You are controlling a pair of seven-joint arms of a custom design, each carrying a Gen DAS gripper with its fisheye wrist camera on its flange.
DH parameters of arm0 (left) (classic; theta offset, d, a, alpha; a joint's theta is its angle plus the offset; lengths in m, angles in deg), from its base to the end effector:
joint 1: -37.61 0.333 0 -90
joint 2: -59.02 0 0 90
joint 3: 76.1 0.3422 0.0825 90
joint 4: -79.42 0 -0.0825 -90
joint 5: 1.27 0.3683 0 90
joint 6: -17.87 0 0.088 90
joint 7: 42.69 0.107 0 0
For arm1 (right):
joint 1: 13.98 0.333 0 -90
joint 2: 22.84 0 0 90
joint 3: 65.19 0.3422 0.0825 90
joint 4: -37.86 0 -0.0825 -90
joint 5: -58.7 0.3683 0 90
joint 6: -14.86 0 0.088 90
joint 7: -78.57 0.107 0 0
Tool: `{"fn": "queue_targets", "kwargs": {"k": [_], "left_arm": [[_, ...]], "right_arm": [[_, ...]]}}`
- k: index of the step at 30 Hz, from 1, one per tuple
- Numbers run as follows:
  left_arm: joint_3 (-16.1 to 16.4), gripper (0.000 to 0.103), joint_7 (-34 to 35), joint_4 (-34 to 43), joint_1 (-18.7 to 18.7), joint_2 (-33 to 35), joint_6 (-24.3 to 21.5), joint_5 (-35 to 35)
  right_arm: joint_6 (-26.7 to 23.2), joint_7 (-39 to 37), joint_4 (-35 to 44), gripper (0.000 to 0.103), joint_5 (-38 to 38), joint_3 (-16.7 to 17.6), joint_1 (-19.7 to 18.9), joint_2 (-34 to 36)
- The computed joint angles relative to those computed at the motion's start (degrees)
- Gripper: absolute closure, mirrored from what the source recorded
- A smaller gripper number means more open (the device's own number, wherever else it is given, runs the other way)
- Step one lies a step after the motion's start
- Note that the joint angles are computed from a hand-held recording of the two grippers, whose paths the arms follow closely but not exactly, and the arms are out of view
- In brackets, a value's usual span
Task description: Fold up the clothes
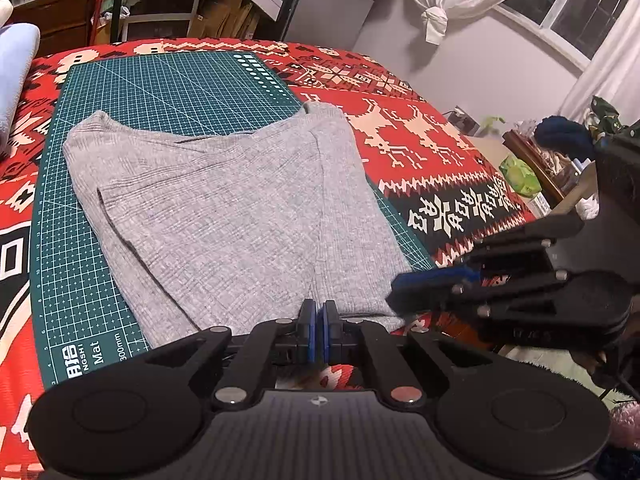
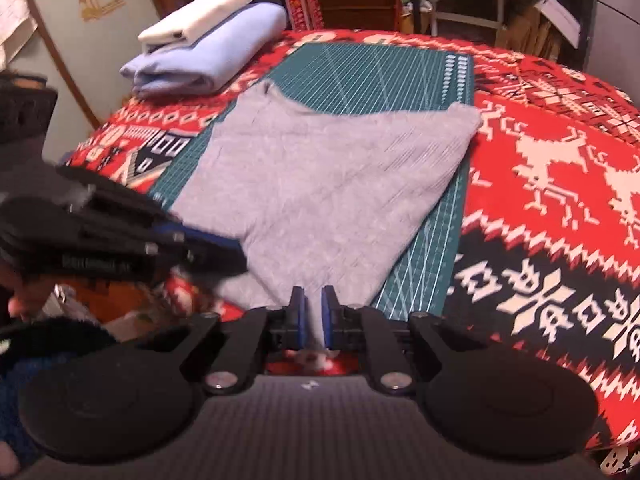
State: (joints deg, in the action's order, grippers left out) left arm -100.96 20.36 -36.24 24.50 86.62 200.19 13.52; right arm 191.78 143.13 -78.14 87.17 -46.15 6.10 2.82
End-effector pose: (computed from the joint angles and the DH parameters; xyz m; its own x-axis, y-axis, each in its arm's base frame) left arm 0.5190 -0.3940 0.3524 -0.4155 -0.8460 0.3341 -0.7928 0.1568 -0.5890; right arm 0.5340 0.3578 0.3335 0.5742 -0.7958 -0.1923 -0.7183 -0.3770 -0.5847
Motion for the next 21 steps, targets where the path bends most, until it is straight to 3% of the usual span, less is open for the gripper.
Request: {"fn": "queue_targets", "kwargs": {"k": [4,8,10,11,14,18,21], "left_arm": [[1.0,0.099,-0.8,-0.6,-0.9,-1.3,0.8,0.1],[-1.9,0.098,-1.2,-0.3,2.3,-1.6,3.3,0.1],[-1.9,0.097,-1.8,0.8,2.7,-1.4,4.0,0.4],[-0.3,0.097,-2.3,1.7,1.5,-1.3,4.2,0.6],[8.8,0.097,-4.2,5.1,-5.5,-0.6,3.4,1.0],[10.2,0.097,-5.6,10.3,-5.5,3.3,1.8,0.8],[11.2,0.097,-5.8,13.9,-6.1,5.6,-0.8,1.3]], "right_arm": [[0.7,-0.8,-0.5,0.092,0.9,1.1,-1.2,-0.5],[3.0,-0.6,0.1,0.092,1.9,1.4,-2.3,-1.2],[3.7,0.8,2.1,0.092,1.4,-0.2,-1.6,-0.5],[3.6,2.0,3.6,0.092,0.6,-1.9,-0.5,0.3],[3.3,5.6,8.3,0.092,-1.8,-6.5,2.4,3.0],[1.0,10.2,16.3,0.092,-5.4,-11.4,5.0,8.0],[-2.0,12.2,22.4,0.092,-7.6,-12.3,5.1,12.0]]}}
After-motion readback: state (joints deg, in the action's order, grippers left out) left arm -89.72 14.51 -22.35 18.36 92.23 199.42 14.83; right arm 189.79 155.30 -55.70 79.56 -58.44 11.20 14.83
